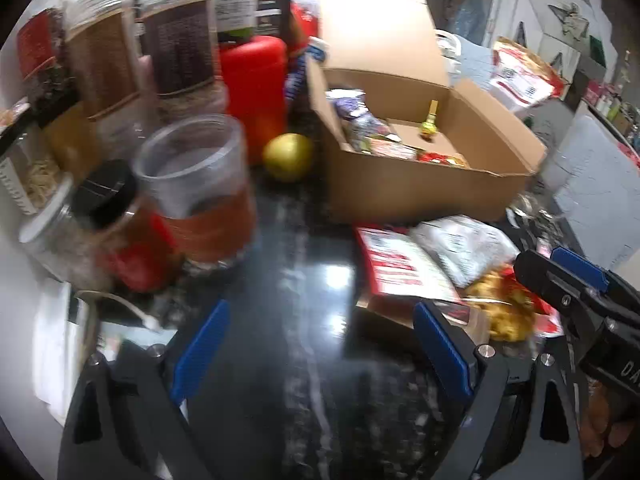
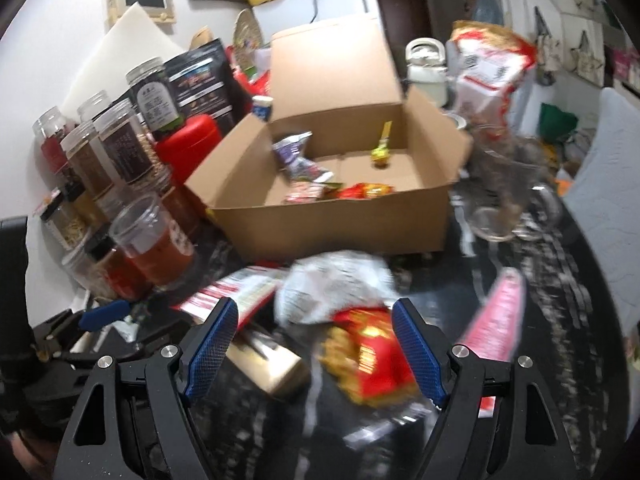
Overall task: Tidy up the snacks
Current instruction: 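Grasp the white-red spicy strip packet with the right gripper while the left gripper grasps the gold box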
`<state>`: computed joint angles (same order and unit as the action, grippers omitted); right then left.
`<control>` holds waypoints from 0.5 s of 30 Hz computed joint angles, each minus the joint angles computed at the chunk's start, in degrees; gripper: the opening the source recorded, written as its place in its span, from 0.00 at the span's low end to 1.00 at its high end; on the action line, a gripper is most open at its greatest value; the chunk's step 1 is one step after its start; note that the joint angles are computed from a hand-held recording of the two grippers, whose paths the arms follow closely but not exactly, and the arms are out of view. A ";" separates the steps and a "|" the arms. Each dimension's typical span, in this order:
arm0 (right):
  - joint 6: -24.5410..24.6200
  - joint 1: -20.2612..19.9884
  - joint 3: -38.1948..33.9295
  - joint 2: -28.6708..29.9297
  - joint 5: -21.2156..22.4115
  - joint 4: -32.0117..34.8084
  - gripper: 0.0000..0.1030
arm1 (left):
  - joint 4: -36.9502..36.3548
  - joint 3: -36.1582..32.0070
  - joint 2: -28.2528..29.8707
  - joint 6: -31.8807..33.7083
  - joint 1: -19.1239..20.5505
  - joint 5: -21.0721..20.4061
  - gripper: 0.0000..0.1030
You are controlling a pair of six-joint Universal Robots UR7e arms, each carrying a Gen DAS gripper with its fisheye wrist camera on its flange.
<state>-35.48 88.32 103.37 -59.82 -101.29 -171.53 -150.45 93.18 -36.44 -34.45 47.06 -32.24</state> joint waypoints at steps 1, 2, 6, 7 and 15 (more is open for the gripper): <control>0.42 0.36 -0.57 0.58 -0.08 0.79 0.78 | -0.17 0.24 -0.22 0.30 0.22 0.96 0.91; 0.92 0.92 -1.57 1.39 -0.37 1.73 0.78 | -0.19 0.37 -0.36 0.68 0.47 1.91 0.91; 2.39 3.27 -5.83 4.75 -2.40 6.20 0.78 | 0.24 0.58 -0.51 2.40 1.36 4.92 0.91; 2.89 3.85 -7.13 5.71 -3.28 7.84 0.78 | 0.37 0.64 -0.51 2.68 1.51 5.33 0.91; 9.95 5.47 -16.56 12.10 -9.54 21.39 0.78 | -0.59 2.76 -2.06 3.35 3.59 4.71 0.91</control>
<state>-25.53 93.80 86.82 -47.71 -110.83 -150.13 -151.03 95.94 -38.50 -31.11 50.64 -27.53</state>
